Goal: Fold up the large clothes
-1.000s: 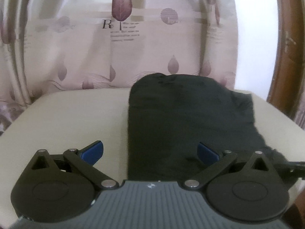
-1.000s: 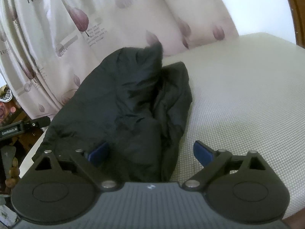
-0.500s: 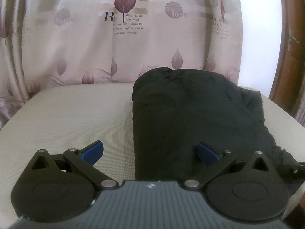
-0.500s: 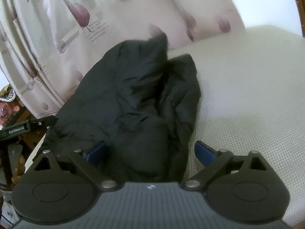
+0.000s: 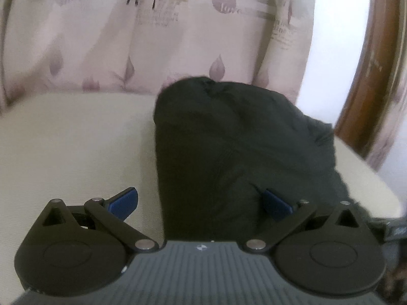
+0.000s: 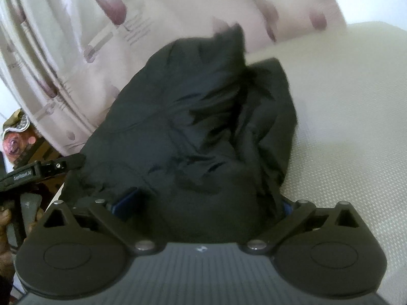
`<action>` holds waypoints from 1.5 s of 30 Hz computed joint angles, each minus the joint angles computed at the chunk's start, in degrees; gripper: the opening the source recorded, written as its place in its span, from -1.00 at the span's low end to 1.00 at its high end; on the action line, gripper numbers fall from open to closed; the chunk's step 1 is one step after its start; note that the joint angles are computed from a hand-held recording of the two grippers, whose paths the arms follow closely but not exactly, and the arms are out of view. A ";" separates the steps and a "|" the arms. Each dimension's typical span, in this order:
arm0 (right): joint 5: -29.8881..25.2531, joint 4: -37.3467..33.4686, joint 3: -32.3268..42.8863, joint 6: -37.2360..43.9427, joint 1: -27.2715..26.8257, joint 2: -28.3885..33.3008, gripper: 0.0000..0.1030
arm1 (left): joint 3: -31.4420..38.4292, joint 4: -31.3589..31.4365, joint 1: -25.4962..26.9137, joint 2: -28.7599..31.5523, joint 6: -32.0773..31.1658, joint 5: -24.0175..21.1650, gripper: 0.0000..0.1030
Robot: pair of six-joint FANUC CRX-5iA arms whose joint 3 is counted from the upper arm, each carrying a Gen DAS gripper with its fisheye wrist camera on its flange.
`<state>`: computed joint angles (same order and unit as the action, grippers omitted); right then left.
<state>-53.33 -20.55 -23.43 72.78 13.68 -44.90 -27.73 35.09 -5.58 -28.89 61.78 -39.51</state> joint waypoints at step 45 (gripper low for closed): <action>-19.99 -32.66 8.66 28.70 -25.38 7.06 0.35 | -1.67 8.66 8.89 -0.69 -8.85 -18.44 1.00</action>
